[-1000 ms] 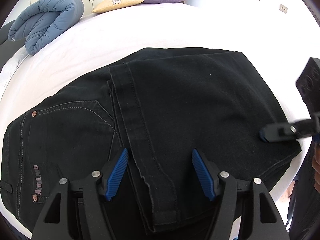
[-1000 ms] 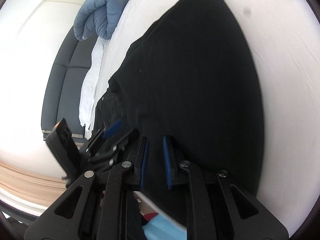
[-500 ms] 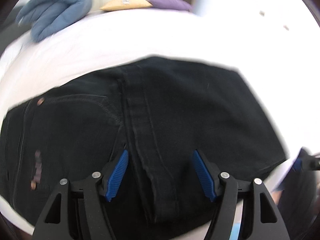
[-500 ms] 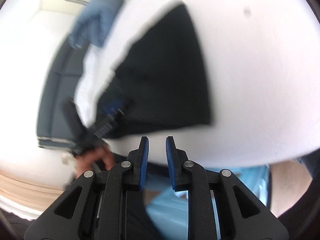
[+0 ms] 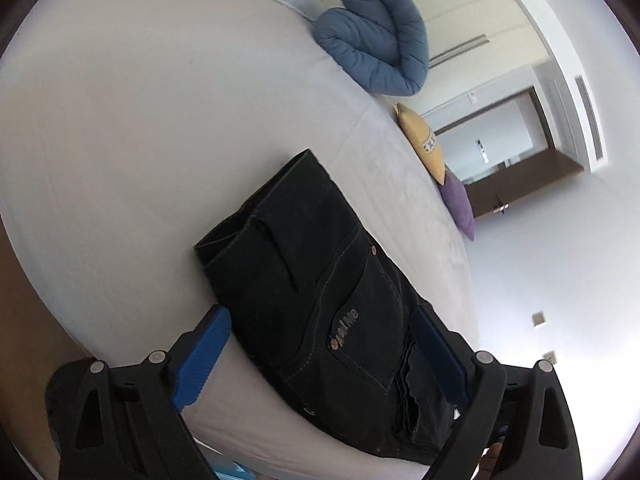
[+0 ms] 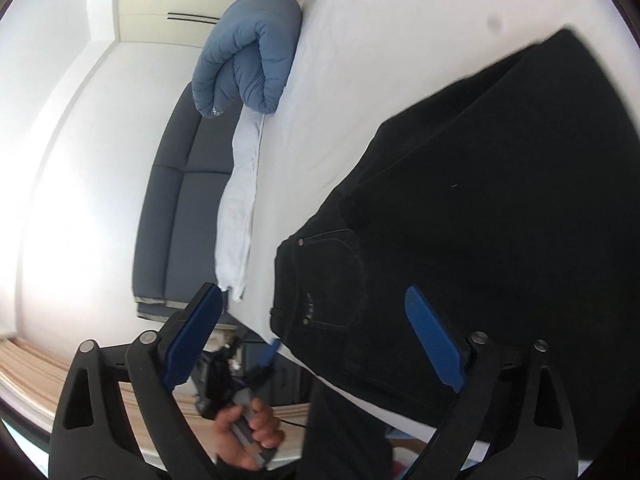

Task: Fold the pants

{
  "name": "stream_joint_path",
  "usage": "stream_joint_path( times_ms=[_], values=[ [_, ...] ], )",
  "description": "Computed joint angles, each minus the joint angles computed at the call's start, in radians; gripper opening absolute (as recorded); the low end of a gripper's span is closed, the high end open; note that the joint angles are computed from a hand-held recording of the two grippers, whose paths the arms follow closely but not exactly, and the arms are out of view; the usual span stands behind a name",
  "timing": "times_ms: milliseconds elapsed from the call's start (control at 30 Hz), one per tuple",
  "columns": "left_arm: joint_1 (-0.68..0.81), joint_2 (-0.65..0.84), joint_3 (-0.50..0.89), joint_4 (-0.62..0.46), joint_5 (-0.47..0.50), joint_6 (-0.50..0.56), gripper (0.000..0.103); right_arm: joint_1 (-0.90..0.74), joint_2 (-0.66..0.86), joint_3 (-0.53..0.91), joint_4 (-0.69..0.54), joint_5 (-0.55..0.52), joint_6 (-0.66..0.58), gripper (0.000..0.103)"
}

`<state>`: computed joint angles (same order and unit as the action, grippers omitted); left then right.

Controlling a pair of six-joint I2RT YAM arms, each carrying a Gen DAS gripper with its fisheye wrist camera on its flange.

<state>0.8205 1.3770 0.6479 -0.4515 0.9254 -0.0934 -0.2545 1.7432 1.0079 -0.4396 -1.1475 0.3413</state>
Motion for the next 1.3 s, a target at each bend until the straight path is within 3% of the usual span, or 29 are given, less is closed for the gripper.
stream_joint_path(
  times_ms=[67, 167, 300, 467, 533, 600, 667, 767, 867, 967, 1100, 1133, 1300],
  values=[
    [0.046, 0.056, -0.015, 0.029, 0.045, -0.029, 0.093, 0.032, 0.048, -0.022, 0.154, -0.019, 0.139, 0.081],
    [0.076, 0.12, -0.026, 0.06, 0.086, -0.043, 0.093, 0.07, 0.093, -0.038, 0.284, -0.02, 0.255, 0.077],
    [0.057, 0.18, -0.025, 0.154, 0.123, -0.11, 0.093, 0.11, 0.159, -0.005, 0.316, 0.009, 0.273, 0.077],
    [0.023, 0.25, -0.007, 0.309, 0.173, -0.279, 0.098, 0.115, 0.177, -0.019, 0.348, -0.01, 0.275, 0.077],
    [0.014, 0.257, 0.003, 0.322, 0.17, -0.298, 0.098, 0.121, 0.178, -0.007, 0.323, -0.01, 0.25, 0.077],
    [0.0, 0.247, 0.008, 0.316, 0.168, -0.301, 0.091, 0.135, 0.182, 0.008, 0.311, -0.01, 0.245, 0.077],
    [-0.019, 0.263, 0.023, 0.297, 0.19, -0.293, 0.053, 0.151, 0.186, 0.038, 0.273, 0.006, 0.227, 0.077],
    [-0.032, 0.27, 0.023, 0.306, 0.203, -0.3, 0.03, 0.185, 0.214, 0.126, 0.149, 0.046, 0.159, 0.077],
    [-0.032, 0.223, 0.016, 0.293, 0.186, -0.293, 0.024, 0.231, 0.248, 0.221, 0.062, 0.07, 0.118, 0.077],
    [-0.043, 0.153, 0.019, 0.26, 0.145, -0.262, 0.023, 0.278, 0.301, 0.326, 0.0, 0.084, 0.099, 0.077],
    [-0.081, 0.074, 0.023, 0.221, 0.088, -0.233, 0.023, 0.355, 0.486, 0.599, -0.33, 0.207, -0.027, 0.077],
    [-0.1, 0.055, 0.024, 0.219, 0.07, -0.228, 0.023, 0.369, 0.52, 0.633, -0.364, 0.245, -0.036, 0.077],
    [-0.159, 0.01, 0.027, 0.24, 0.014, -0.247, 0.018, 0.373, 0.524, 0.613, -0.285, 0.245, 0.027, 0.076]
  ],
)
